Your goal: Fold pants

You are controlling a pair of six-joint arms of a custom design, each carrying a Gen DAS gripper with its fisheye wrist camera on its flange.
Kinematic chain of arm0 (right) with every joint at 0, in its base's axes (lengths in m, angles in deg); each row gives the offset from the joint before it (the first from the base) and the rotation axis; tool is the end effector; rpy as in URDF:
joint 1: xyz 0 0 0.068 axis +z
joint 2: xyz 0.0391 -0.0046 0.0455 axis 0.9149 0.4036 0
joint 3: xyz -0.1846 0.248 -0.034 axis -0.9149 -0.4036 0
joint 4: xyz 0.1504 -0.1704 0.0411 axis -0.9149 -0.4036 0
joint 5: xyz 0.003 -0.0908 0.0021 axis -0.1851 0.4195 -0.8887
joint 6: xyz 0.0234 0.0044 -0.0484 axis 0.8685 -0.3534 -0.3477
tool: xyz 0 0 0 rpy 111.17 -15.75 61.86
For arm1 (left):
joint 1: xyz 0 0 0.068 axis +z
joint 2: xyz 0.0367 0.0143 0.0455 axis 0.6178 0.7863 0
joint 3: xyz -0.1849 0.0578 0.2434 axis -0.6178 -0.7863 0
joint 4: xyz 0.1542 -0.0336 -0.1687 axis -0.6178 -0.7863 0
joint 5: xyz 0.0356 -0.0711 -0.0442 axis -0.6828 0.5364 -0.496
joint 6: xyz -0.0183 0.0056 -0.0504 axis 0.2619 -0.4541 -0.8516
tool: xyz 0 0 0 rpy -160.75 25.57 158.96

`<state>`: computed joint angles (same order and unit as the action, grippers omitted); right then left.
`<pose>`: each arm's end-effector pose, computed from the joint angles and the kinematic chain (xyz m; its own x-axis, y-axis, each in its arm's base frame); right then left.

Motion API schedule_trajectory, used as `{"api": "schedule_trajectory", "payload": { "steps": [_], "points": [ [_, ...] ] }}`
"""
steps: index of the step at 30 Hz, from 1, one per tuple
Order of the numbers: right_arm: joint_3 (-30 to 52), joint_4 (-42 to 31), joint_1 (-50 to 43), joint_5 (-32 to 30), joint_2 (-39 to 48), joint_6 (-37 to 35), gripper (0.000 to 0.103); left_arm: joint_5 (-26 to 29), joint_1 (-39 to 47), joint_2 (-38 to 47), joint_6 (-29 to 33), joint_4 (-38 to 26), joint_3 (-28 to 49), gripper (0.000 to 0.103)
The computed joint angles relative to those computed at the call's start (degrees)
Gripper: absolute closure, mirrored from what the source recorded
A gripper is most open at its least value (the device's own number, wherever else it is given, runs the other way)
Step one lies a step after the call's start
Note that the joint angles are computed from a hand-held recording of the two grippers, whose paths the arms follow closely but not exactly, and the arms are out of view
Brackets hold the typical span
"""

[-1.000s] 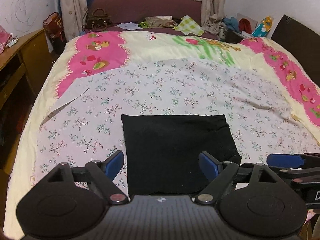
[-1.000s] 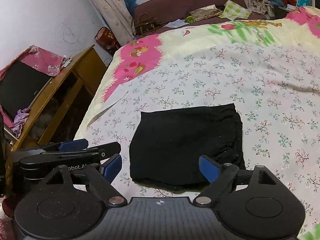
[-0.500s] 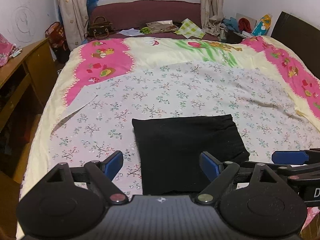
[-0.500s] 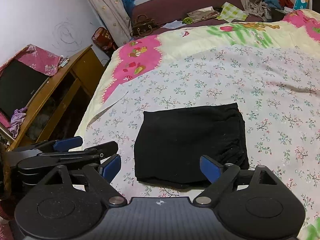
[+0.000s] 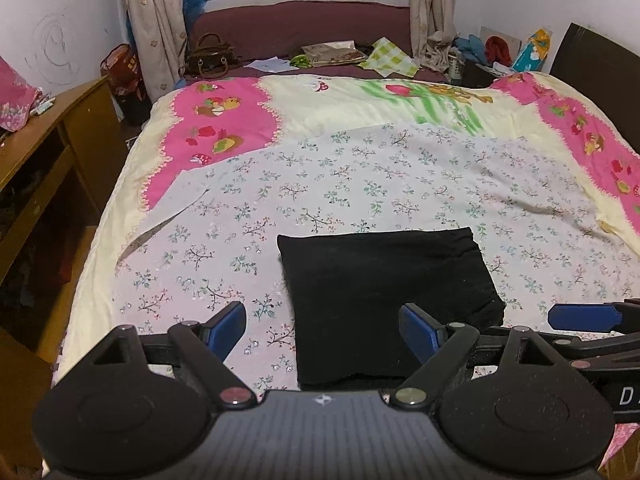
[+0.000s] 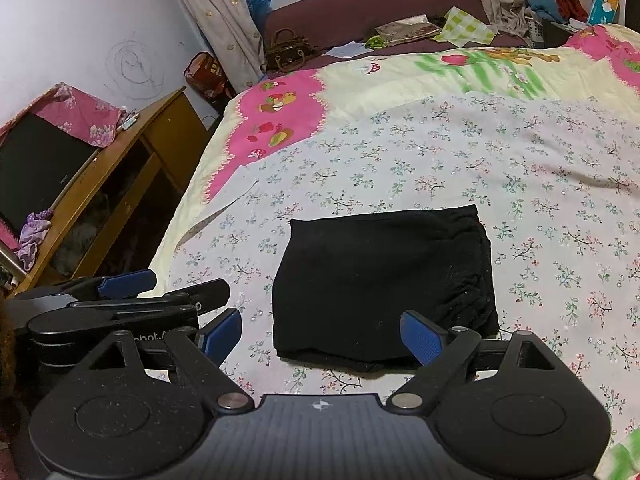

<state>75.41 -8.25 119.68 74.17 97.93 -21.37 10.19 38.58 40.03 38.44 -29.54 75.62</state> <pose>0.1934 0.2283 0.2838 -0.6552 0.4041 -0.6383 0.2691 0.9143 0.3026 0.3144 -0.0106 0.2749 -0.6682 0.3548 -0.6540 0.5043 0.8622 -0.0475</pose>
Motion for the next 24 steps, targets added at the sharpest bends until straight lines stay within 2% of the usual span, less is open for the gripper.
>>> {"api": "schedule_trajectory", "payload": {
  "steps": [5,13,18,20,22,24],
  "points": [
    [0.82,-1.03,0.21,0.32,0.21,-0.07,0.027,3.08,1.65,-0.03,-0.46,-1.27,0.52,0.012],
    [1.74,-1.57,0.88,0.41,0.84,0.27,0.027,1.62,1.90,-1.82,1.04,0.97,-1.44,0.012],
    [1.86,-1.43,1.22,0.82,0.64,0.79,0.027,4.73,3.68,-0.11,-0.53,-3.76,1.41,0.012],
    [1.95,-1.31,1.28,0.50,0.60,0.76,0.027,3.32,3.44,-2.04,0.05,-0.93,-0.74,0.006],
    [2.65,-1.85,1.79,1.05,0.94,1.02,0.027,-1.27,2.13,-4.85,0.16,4.41,-4.05,0.000],
    [2.92,-1.69,2.01,1.37,1.06,0.91,0.027,-2.80,1.74,-6.30,0.45,7.24,-5.81,0.000]
  ]
}}
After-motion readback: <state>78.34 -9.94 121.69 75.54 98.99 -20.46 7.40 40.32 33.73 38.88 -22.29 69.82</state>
